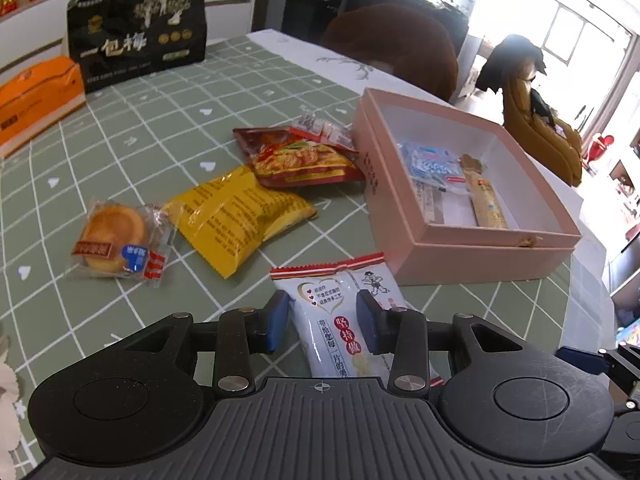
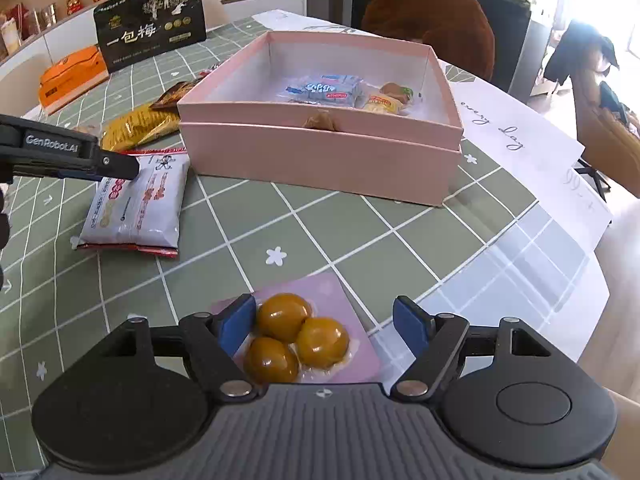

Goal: Organize snacks

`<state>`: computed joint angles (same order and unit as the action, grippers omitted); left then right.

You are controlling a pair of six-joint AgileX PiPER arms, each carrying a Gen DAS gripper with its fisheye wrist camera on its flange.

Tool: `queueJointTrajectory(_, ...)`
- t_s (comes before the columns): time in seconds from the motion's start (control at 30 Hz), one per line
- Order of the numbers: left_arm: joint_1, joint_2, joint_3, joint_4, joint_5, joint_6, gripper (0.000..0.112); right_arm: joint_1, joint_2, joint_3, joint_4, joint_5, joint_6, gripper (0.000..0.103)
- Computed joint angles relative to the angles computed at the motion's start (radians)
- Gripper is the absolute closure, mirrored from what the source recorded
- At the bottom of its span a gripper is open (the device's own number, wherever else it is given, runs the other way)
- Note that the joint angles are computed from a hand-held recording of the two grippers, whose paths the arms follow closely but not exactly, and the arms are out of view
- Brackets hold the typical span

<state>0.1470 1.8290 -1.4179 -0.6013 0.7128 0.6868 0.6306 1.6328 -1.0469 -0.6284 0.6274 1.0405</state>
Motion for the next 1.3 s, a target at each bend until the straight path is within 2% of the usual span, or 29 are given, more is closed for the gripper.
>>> queueJointTrajectory(0.13,-0.053,-0.075,0.094,0.045,-0.106,0.048,0.070,0.001,-0.006,0.014,-0.008,-0.023,0.014,0.025)
queueJointTrajectory(0.23,-0.080,-0.143,0.181,-0.002,-0.190,0.123,0.070,-0.004,-0.022,0.038,-0.017,-0.041,0.024,0.024)
queueJointTrajectory(0.33,-0.103,-0.184,0.233,-0.008,-0.252,0.121,0.070,0.004,-0.040,0.068,-0.056,-0.048,0.070,0.023)
queueJointTrajectory(0.5,-0.147,-0.126,0.169,0.135,-0.195,-0.031,0.070,0.012,-0.048,0.095,-0.108,-0.063,0.133,0.022)
queueJointTrajectory(0.67,-0.216,-0.082,0.146,0.338,-0.215,-0.175,0.070,0.021,-0.051,0.110,-0.152,-0.068,0.187,0.020)
queueJointTrajectory(0.77,-0.239,-0.084,0.167,0.379,-0.250,-0.172,0.069,0.027,-0.053,0.122,-0.182,-0.072,0.221,0.019)
queueJointTrajectory(0.87,-0.230,-0.090,0.178,0.315,-0.244,-0.087,0.069,0.035,-0.055,0.135,-0.219,-0.075,0.266,0.017)
queueJointTrajectory(1.0,-0.200,-0.136,0.243,0.205,-0.251,0.102,0.069,0.045,-0.060,0.150,-0.252,-0.078,0.302,0.016)
queueJointTrajectory(1.17,-0.089,-0.210,0.343,-0.014,-0.196,0.378,0.067,0.040,-0.071,0.164,-0.252,-0.088,0.297,0.016)
queueJointTrajectory(1.23,-0.028,-0.228,0.354,-0.078,-0.151,0.403,0.067,0.044,-0.073,0.168,-0.264,-0.086,0.313,0.015)
queueJointTrajectory(1.3,0.044,-0.210,0.322,-0.135,-0.081,0.364,0.069,0.047,-0.073,0.168,-0.266,-0.082,0.320,0.015)
